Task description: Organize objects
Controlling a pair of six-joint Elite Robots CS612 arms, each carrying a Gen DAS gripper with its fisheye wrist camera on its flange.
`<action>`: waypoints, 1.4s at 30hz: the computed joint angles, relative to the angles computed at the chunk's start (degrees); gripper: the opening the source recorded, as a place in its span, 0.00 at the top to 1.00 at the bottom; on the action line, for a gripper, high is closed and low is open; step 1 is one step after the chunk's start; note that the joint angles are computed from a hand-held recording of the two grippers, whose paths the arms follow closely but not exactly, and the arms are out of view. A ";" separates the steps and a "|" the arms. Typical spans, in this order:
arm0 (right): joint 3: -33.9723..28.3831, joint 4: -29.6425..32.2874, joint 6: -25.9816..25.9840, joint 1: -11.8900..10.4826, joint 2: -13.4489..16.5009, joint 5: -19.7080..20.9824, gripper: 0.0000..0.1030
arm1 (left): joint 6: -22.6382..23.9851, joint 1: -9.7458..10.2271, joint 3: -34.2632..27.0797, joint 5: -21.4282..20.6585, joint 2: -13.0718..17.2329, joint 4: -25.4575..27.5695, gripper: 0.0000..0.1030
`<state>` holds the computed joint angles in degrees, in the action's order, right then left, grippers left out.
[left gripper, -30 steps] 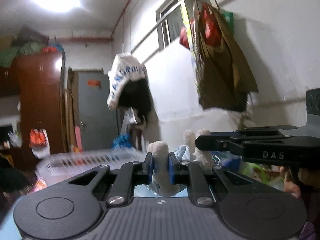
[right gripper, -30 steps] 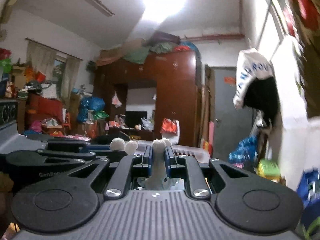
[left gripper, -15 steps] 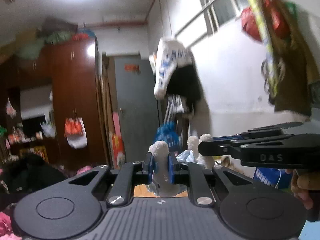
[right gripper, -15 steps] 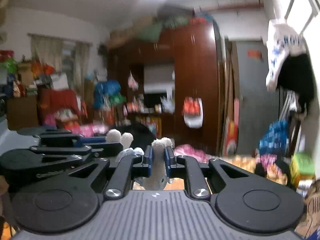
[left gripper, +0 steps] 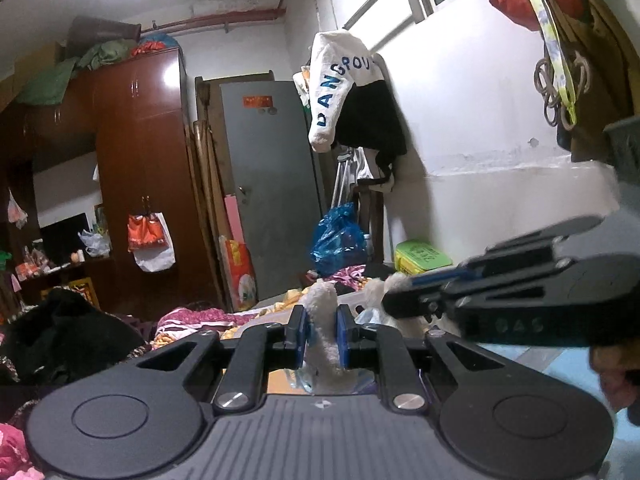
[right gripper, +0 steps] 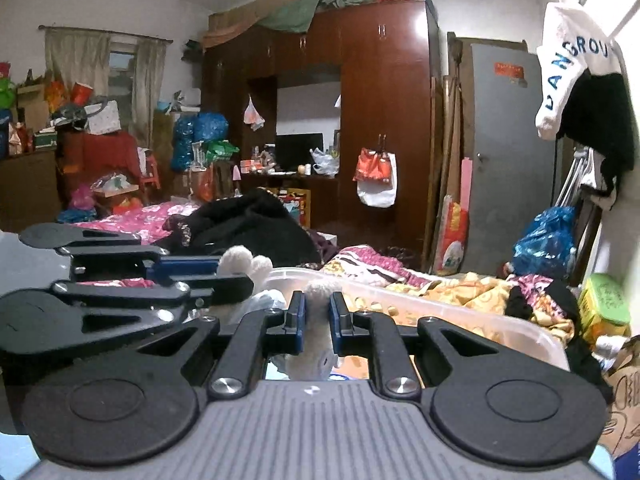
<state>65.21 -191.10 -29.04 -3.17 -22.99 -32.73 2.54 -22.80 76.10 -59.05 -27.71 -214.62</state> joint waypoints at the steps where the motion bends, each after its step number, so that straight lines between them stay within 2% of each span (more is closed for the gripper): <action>1: 0.43 2.78 -1.88 -0.04 -0.53 -0.09 0.75 | 0.36 -0.15 0.10 0.80 0.24 -0.94 0.78; 2: 0.54 4.57 -2.83 0.16 -0.89 -0.66 0.66 | 1.41 -0.44 -0.61 2.47 0.88 -2.07 0.76; 3: 0.76 3.95 -2.57 0.20 -0.94 -1.40 0.49 | 2.49 -0.84 -0.95 4.70 1.28 -3.15 0.60; 4: 1.34 0.93 -0.91 -0.09 -0.94 -2.32 0.38 | 3.06 -1.20 -1.05 6.28 1.46 -4.11 0.45; 5: 1.54 -1.12 0.89 -0.38 -0.89 -2.63 0.30 | 3.48 -1.63 -0.66 7.73 1.48 -5.94 0.37; 6: 2.06 -3.54 3.36 -1.19 -0.86 -1.41 0.12 | 3.22 -1.87 0.28 7.67 1.16 -7.70 0.26; 7: 2.43 -5.47 5.50 -2.04 -0.74 0.32 0.00 | 2.50 -2.18 1.81 7.00 0.62 -9.80 0.23; 9: 4.01 -7.74 8.31 -4.10 -0.89 4.24 0.00 | 1.42 -2.98 4.93 6.46 -0.55 -12.46 0.23; 12: 7.37 -8.18 7.16 -6.72 -1.32 6.43 0.00 | -0.81 -4.39 9.72 6.11 -1.99 -14.49 0.21; 14: 10.15 -6.48 3.47 -8.24 -1.52 4.83 0.00 | -3.66 -5.19 12.91 5.12 -2.53 -15.25 0.21; 15: 10.56 -5.52 3.45 -8.51 -1.43 3.86 0.00 | -5.26 -5.64 14.59 4.27 -2.68 -15.58 0.21; 17: 11.21 -3.31 5.85 -9.48 -1.02 2.45 0.00 | -6.28 -6.22 16.33 3.82 -2.38 -15.94 0.21; 18: 11.45 -1.58 7.20 -9.90 -0.98 1.85 0.00 | -6.26 -6.69 16.68 5.00 -2.05 -15.84 0.21; 21: 11.39 -1.52 12.00 -10.19 -0.78 -0.64 0.00 | -5.72 -7.32 16.75 7.07 -1.20 -15.14 0.21; 24: 10.28 -0.59 10.40 -10.17 -0.23 1.10 0.00 | -7.79 -6.95 17.14 5.98 -1.12 -14.88 0.21; 27: 10.25 -1.39 10.46 -10.18 0.46 0.82 0.00 | -10.03 -6.46 17.85 4.96 -1.31 -14.17 0.21; 28: 10.54 -2.31 11.02 -10.29 0.60 0.75 0.00 | -10.28 -6.67 18.13 5.29 -1.05 -14.41 0.21; 30: 11.14 -10.52 16.65 -10.99 1.53 1.68 0.00 | -10.52 -6.86 18.92 5.17 -0.97 -15.37 0.21; 31: 11.78 -13.08 17.55 -11.68 1.81 3.29 0.00 | -10.39 -7.03 19.55 4.54 -0.84 -16.57 0.21; 33: 12.57 -15.44 17.20 -12.55 2.11 7.29 0.00 | -9.38 -7.25 20.28 2.87 -0.87 -18.55 0.21; 35: 13.96 -17.44 15.88 -12.98 1.89 9.19 0.00 | -8.13 -7.77 20.88 1.77 -0.97 -19.89 0.21; 39: 16.07 -18.41 11.79 -13.11 1.18 10.82 0.00 | -4.86 -8.82 21.06 1.42 -0.94 -20.58 0.21; 42: 17.02 -18.17 9.97 -12.91 0.76 10.86 0.00 | -5.06 -9.11 20.71 2.17 -0.92 -19.50 0.21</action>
<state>82.23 -209.27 -19.07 -16.08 -22.23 -21.87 -2.52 -31.92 96.81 -56.88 -28.64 -234.13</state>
